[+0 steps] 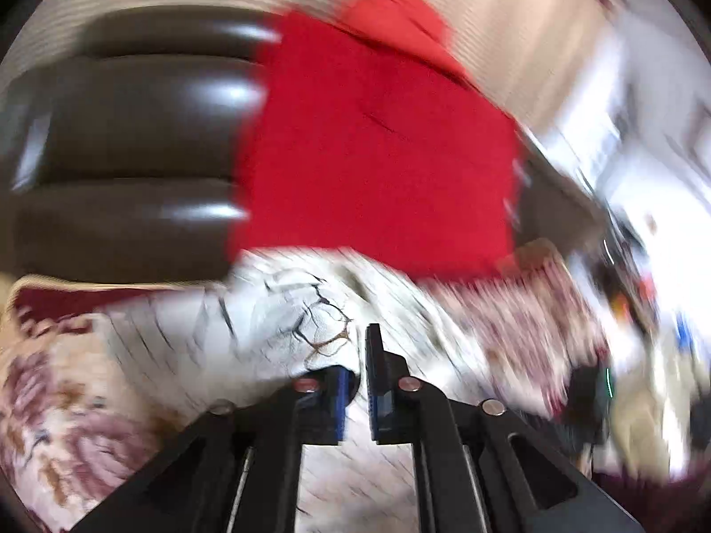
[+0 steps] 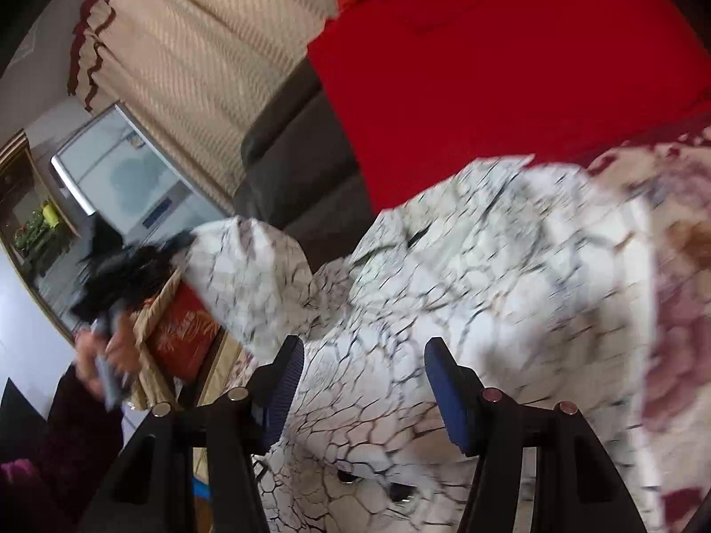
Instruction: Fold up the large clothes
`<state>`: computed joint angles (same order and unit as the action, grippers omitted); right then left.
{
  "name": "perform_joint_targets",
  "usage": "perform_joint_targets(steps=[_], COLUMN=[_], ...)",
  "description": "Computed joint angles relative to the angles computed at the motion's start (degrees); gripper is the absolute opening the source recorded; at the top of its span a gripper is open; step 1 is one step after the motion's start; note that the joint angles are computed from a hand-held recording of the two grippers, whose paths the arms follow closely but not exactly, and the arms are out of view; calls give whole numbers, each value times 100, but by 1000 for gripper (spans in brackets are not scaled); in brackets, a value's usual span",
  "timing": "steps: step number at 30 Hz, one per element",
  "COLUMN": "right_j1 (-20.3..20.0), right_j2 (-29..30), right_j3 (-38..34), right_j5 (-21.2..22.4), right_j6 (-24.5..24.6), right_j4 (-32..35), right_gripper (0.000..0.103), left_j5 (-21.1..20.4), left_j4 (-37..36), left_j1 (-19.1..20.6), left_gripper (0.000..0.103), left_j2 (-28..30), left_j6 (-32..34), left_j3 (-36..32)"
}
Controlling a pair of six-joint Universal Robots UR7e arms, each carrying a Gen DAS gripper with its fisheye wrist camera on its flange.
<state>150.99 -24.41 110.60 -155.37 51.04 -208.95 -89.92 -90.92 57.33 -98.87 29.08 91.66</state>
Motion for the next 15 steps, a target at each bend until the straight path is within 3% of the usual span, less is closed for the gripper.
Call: perform_joint_targets(steps=[1, 2, 3, 5, 8, 11, 15], right_j1=[67, 106, 158, 295, 460, 564, 487], right_j2=[-96, -188, -282, -484, -717, -851, -725], right_j3=[113, 213, 324, 533, 703, 803, 839], right_j5=[-135, -213, -297, -492, -651, -641, -423], right_j6=[273, 508, 816, 1545, 2143, 2586, 2519], right_j4=[165, 305, 483, 972, 1649, 2202, 1799], right_gripper=[61, 61, 63, 70, 71, 71, 71], left_j5=[188, 313, 496, 828, 1007, 519, 130], left_j4=[201, 331, 394, 382, 524, 576, 70], left_j1=[-204, -285, -370, -331, 156, 858, 1029], left_gripper=[31, 60, 80, 81, 81, 82, 93], left_j2=[-252, -412, -634, -1006, -909, -401, 97], left_j6=[153, 253, 308, 374, 35, -794, -1865], left_j3=[330, 538, 832, 1355, 1272, 580, 98])
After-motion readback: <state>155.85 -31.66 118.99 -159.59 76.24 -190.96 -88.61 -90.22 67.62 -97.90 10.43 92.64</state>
